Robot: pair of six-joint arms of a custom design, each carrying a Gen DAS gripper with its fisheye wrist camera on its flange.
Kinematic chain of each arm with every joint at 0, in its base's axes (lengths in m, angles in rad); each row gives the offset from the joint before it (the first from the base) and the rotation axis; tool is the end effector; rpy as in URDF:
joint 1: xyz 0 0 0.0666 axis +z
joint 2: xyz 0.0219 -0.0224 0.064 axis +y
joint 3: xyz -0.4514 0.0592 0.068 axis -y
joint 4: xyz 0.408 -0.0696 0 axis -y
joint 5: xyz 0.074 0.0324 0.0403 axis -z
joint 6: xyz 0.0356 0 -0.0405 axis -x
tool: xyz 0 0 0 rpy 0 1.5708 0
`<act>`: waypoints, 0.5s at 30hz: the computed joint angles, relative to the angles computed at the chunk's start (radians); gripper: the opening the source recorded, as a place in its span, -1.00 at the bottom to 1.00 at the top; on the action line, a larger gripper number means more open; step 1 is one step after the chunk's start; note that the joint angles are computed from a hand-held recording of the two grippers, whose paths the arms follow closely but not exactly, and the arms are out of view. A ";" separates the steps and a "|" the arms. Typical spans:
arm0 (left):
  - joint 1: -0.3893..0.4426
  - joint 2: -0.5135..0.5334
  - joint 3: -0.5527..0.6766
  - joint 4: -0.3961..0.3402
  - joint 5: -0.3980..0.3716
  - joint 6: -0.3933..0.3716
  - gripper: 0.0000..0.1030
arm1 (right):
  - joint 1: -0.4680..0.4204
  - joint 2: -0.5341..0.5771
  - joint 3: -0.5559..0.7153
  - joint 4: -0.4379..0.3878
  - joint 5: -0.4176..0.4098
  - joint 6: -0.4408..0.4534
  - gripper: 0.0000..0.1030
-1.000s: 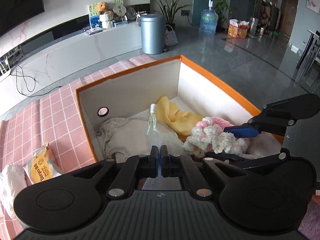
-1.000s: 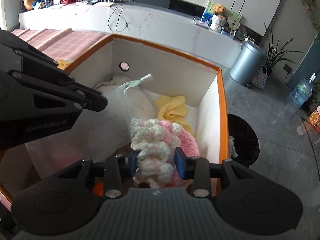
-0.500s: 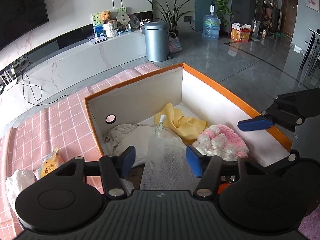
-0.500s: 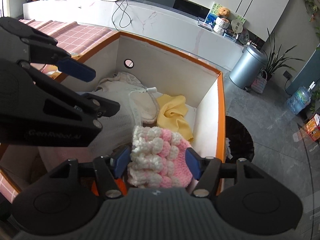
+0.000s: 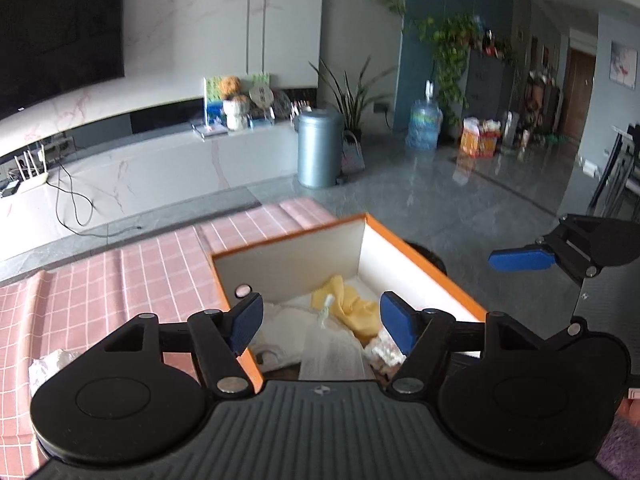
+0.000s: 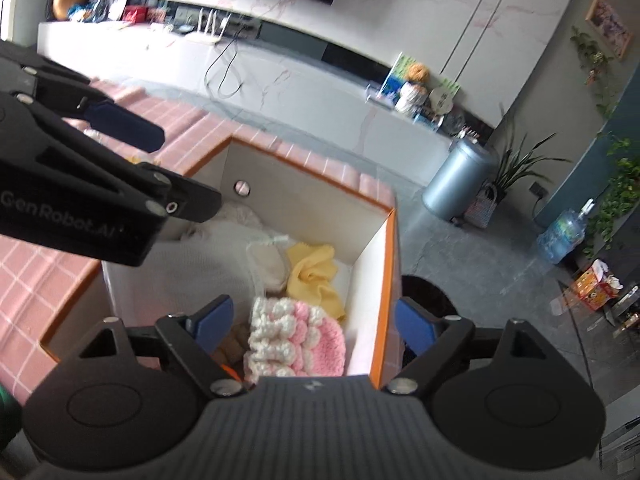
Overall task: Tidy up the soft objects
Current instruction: 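Open both tools to release the mesh bag and crocheted toy into the box, then move both tools back over the white cloth and snack bag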
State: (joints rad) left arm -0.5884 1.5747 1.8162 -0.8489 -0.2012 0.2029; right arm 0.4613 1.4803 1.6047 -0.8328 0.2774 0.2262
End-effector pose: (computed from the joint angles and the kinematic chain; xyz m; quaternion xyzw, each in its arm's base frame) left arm 0.4838 -0.3147 0.6170 0.1232 0.8743 -0.0955 0.4596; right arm 0.4843 0.2294 0.5663 -0.2488 0.8666 -0.0762 0.4258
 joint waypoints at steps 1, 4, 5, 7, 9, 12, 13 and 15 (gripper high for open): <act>0.003 -0.009 -0.007 0.008 0.002 0.007 0.60 | 0.008 -0.007 -0.006 0.021 0.011 -0.004 0.73; 0.018 -0.045 -0.044 0.040 0.010 0.045 0.62 | 0.038 -0.031 -0.036 0.096 0.035 -0.017 0.74; 0.023 -0.059 -0.060 0.055 0.006 0.060 0.62 | 0.046 -0.037 -0.044 0.123 0.033 -0.026 0.74; 0.033 -0.091 -0.104 0.100 -0.023 0.086 0.62 | 0.063 -0.048 -0.063 0.172 0.019 -0.053 0.76; 0.042 -0.129 -0.156 0.152 -0.073 0.093 0.62 | 0.084 -0.051 -0.076 0.211 0.024 -0.084 0.76; 0.058 -0.177 -0.226 0.212 -0.134 0.079 0.62 | 0.113 -0.047 -0.088 0.251 0.015 -0.141 0.76; 0.065 -0.196 -0.252 0.229 -0.151 0.075 0.62 | 0.126 -0.042 -0.091 0.263 0.013 -0.167 0.76; 0.083 -0.221 -0.289 0.246 -0.165 0.082 0.62 | 0.147 -0.028 -0.088 0.275 0.005 -0.208 0.76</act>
State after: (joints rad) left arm -0.5054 1.3539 1.5274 -0.6034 -0.3665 0.2850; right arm 0.6087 1.4519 1.5168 -0.5574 0.2819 0.0177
